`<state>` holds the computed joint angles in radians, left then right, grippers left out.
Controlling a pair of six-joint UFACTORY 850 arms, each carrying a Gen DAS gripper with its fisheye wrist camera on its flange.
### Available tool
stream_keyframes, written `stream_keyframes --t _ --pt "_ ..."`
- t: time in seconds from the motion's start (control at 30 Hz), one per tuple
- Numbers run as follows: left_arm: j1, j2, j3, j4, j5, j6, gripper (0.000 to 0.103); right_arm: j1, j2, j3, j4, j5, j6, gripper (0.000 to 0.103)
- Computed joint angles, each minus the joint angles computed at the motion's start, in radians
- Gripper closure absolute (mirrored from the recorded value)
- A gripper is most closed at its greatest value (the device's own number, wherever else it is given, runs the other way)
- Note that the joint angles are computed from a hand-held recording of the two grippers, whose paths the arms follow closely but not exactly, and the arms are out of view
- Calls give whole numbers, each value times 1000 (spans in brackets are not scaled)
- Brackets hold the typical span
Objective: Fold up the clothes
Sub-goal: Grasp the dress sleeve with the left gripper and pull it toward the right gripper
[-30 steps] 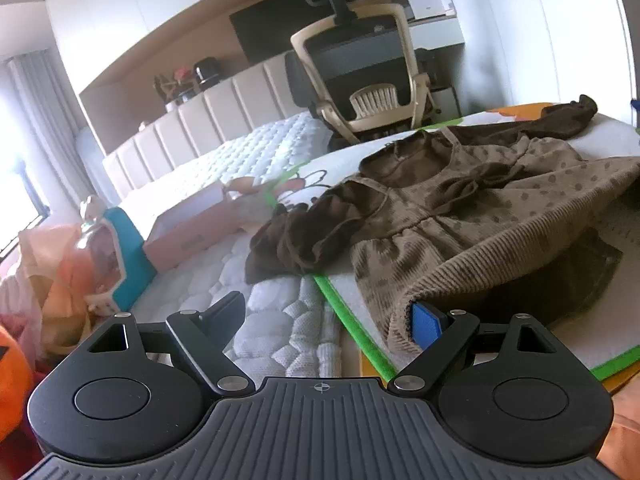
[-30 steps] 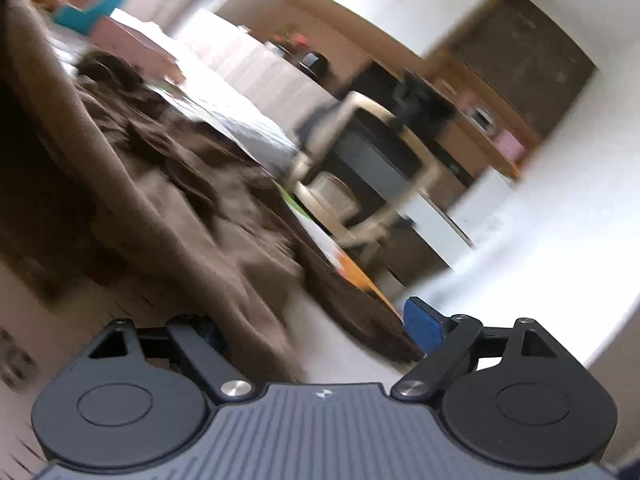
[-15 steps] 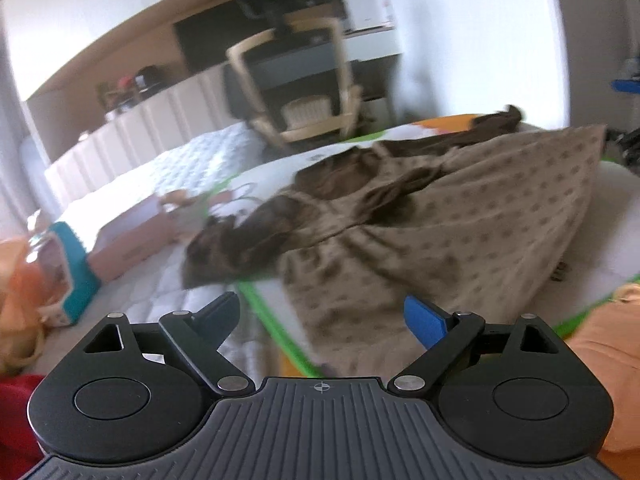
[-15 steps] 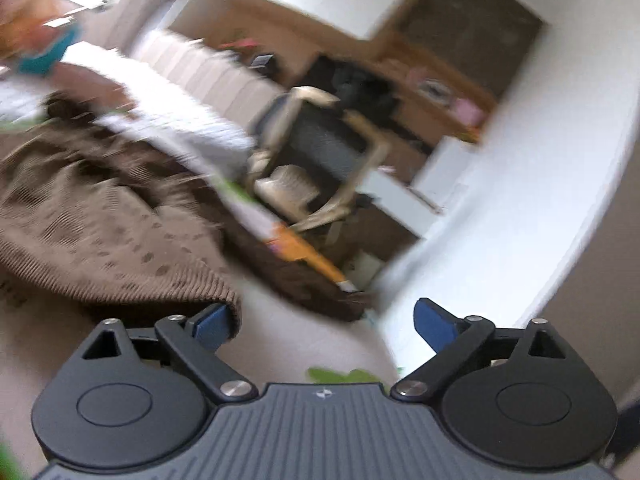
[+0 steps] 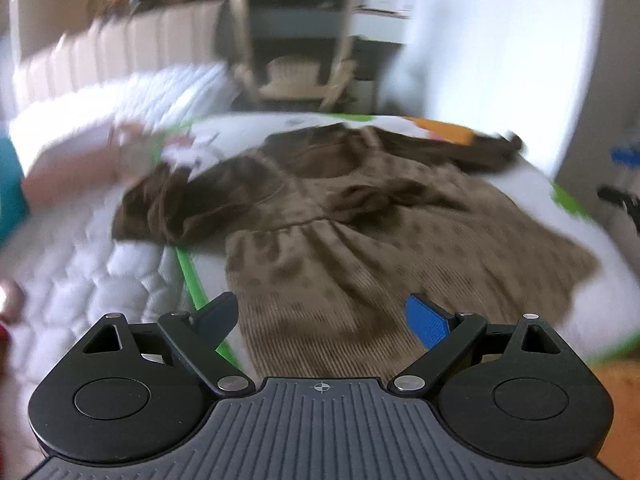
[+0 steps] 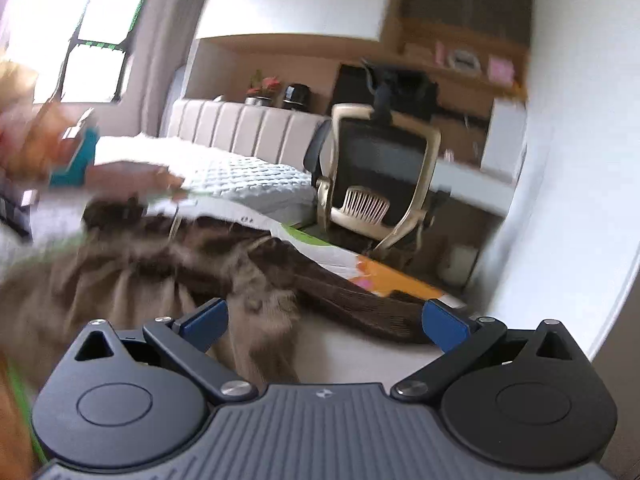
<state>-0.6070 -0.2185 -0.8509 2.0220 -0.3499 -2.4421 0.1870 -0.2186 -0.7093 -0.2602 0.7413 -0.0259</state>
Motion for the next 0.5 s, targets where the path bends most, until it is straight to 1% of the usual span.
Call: stream_keyframes --t 0.03,0.07,0.13,0.17,0.2,0.27,0.33,0.4,0.43,0.47,0.5 --pt "26 -28 -29 -4 15 -21 10 -1 -39 -60 -30 -45 91 0" --pt "44 -52 -54 -12 2 -26 12 -7 -73 -113 -81 -82 196 0" --pt "80 -104 -108 -35 -24 -29 13 -12 -157 -230 -191 -164 405 0" --pt "94 -137 -144 -65 -61 5 13 -14 -194 -280 -275 -193 510 0" --pt "104 -172 -180 -96 -99 50 13 -13 -232 -331 -361 -217 615 0" --pt "130 -246 -258 -156 -159 154 16 -5 -303 -423 -556 -235 797 0" --pt "164 -319 -337 -212 -171 234 21 16 -361 -491 -666 -241 865 0" --pt "198 -378 -403 -287 -161 290 32 36 -414 -556 -777 -249 949 0" --pt "210 -401 -428 -322 -161 316 35 45 -439 -590 -838 -252 1002 0" --pt "220 -419 -447 -355 -164 343 42 52 -461 -618 -898 -256 1062 0" --pt "230 -437 -466 -387 -167 369 51 57 -483 -648 -968 -260 1133 0"
